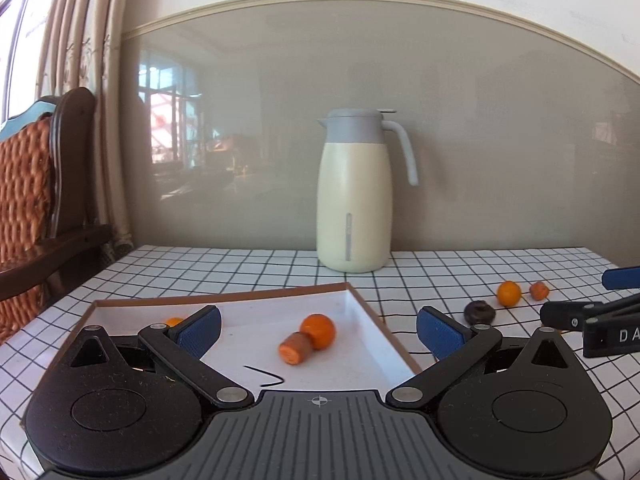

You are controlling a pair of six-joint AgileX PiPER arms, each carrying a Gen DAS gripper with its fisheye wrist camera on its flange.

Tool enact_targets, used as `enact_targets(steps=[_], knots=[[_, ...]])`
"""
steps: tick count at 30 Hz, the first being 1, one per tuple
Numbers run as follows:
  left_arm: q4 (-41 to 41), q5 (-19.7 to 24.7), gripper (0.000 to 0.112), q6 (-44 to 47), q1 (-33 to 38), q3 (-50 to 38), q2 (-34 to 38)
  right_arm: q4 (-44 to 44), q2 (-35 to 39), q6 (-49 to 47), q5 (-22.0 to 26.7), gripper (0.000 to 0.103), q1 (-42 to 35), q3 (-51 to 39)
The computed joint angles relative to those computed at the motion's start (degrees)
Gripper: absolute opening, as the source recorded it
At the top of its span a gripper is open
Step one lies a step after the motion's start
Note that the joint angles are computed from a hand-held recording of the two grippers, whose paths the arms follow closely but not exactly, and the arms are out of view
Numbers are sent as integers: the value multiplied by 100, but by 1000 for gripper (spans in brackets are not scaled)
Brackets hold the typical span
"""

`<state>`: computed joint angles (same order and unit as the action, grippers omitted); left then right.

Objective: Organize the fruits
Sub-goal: 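Move both open tools back toward the fruits on the table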

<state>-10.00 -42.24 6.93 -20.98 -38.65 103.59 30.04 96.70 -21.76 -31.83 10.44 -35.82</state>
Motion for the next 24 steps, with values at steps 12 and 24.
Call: enact_targets(steps=[12, 24], knots=[[-161, 164, 103, 52, -579, -299, 235, -215, -165, 95, -201, 94, -671, 426], [-1119, 635, 102, 766, -1697, -1075, 828, -994, -132, 643, -326, 94, -1492, 818]])
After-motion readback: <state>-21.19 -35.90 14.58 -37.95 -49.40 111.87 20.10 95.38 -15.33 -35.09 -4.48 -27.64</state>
